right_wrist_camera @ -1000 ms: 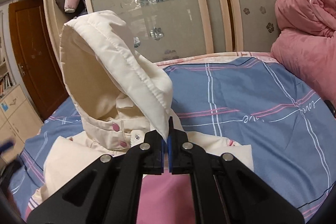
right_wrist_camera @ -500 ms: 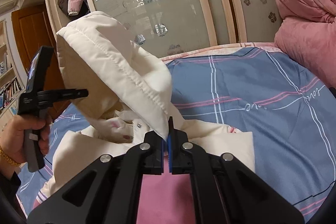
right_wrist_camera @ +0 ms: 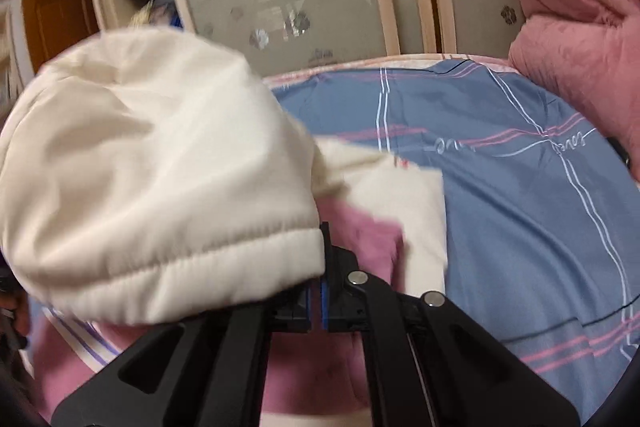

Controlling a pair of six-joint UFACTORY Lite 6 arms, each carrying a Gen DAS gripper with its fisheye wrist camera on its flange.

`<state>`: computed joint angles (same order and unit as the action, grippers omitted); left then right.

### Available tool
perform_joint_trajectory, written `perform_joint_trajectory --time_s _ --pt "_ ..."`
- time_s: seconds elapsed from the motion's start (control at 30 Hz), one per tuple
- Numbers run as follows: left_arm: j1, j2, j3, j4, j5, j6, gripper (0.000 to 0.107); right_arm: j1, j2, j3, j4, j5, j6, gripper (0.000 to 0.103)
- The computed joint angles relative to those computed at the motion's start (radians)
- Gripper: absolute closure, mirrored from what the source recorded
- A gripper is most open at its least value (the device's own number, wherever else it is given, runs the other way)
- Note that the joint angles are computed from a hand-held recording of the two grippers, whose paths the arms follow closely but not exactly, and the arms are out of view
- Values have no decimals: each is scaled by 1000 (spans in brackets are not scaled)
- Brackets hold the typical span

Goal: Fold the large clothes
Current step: 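Grasp the cream hood with the right gripper and fold it down onto the jacket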

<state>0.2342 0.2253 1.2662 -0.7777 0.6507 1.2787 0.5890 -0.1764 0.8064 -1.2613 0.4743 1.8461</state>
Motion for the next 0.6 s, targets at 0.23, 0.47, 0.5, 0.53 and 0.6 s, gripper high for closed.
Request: perform_joint_trajectory --time_s 0.23,0.47,0.5,0.53,0.6 --pt "46 -92 -211 -249 -47 281 79 145 -30 -45 -26 207 65 31" --pt "290 -460 -511 -553 171 684 6 368 -243 34 149 524 -68 9" --pt "317 -491 -521 -542 209 647 6 361 -221 89 148 521 -89 9" --pt "348 -501 -515 -531 258 593 6 325 -181 181 184 476 -135 8" --pt "382 -505 -509 -526 319 535 6 186 -58 390 255 305 -221 8"
